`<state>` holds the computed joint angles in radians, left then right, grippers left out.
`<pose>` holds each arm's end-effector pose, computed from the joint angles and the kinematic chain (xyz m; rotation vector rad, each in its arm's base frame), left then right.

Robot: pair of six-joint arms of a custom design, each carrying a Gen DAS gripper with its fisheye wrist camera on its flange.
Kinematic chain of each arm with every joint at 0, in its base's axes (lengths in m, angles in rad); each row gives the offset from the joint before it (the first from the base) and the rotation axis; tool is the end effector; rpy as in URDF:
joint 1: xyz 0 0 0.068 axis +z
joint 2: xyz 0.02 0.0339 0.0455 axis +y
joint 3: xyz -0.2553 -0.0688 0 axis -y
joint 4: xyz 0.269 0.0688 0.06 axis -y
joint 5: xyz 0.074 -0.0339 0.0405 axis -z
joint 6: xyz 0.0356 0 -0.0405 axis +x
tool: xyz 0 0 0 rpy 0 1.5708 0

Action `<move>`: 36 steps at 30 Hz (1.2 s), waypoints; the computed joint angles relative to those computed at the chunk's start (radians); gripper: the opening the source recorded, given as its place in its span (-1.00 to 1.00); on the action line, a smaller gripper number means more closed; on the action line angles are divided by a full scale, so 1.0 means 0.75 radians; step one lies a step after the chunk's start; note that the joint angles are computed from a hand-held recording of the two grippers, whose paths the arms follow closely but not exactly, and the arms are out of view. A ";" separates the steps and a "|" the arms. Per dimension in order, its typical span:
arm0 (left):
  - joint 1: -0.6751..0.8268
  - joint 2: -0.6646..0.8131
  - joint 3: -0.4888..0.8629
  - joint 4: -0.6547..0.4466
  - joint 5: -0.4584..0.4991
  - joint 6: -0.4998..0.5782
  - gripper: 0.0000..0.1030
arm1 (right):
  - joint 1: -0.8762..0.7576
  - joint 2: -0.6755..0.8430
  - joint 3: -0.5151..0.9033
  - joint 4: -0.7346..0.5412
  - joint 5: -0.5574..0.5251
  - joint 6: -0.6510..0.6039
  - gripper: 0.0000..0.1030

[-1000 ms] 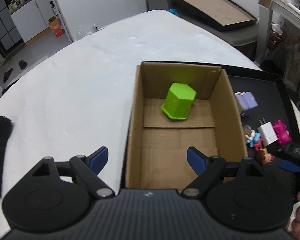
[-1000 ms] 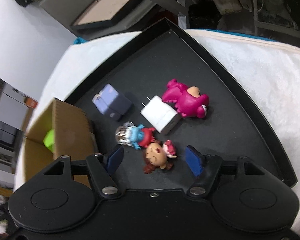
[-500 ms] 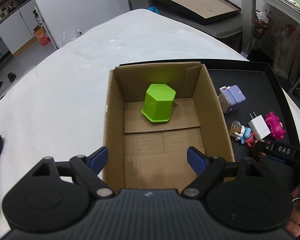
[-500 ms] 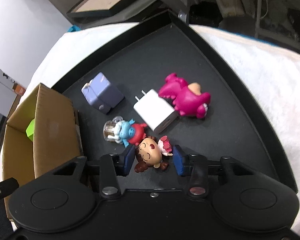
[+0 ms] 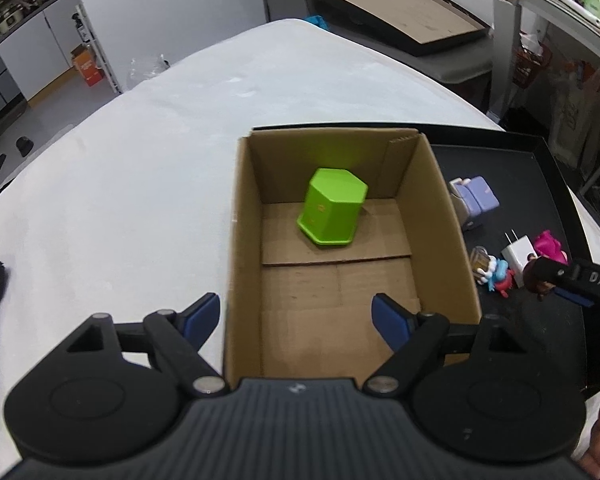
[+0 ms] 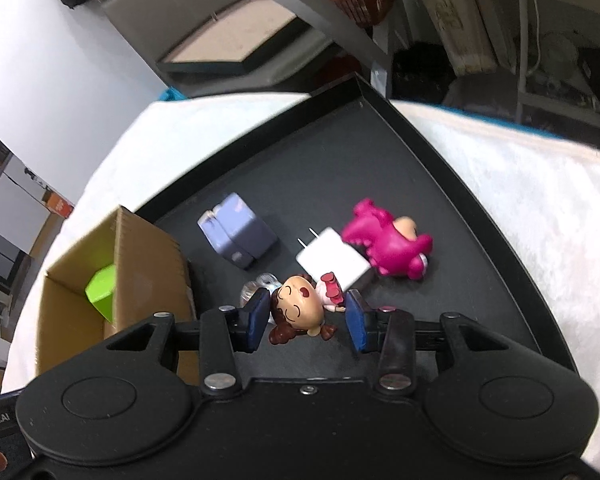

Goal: Organize rigid objects
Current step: 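Carry the doll figurine into the cardboard box and open the right gripper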

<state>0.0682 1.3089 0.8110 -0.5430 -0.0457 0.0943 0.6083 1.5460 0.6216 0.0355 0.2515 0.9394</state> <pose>0.2735 0.0203 0.1898 0.0179 2.6147 0.1171 0.2447 0.1596 0.1059 0.5137 2.4059 0.3872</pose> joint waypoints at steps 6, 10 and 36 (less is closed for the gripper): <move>0.098 -0.040 0.001 -0.010 0.043 0.026 0.60 | 0.055 -0.093 -0.001 0.013 0.060 -0.047 -0.22; 0.144 -0.068 -0.015 -0.011 0.065 0.036 0.56 | 0.099 -0.125 0.000 0.033 0.122 -0.075 -0.22; 0.335 0.091 -0.057 0.137 0.310 0.082 -0.83 | 0.302 0.023 0.189 0.223 0.011 -0.325 -0.21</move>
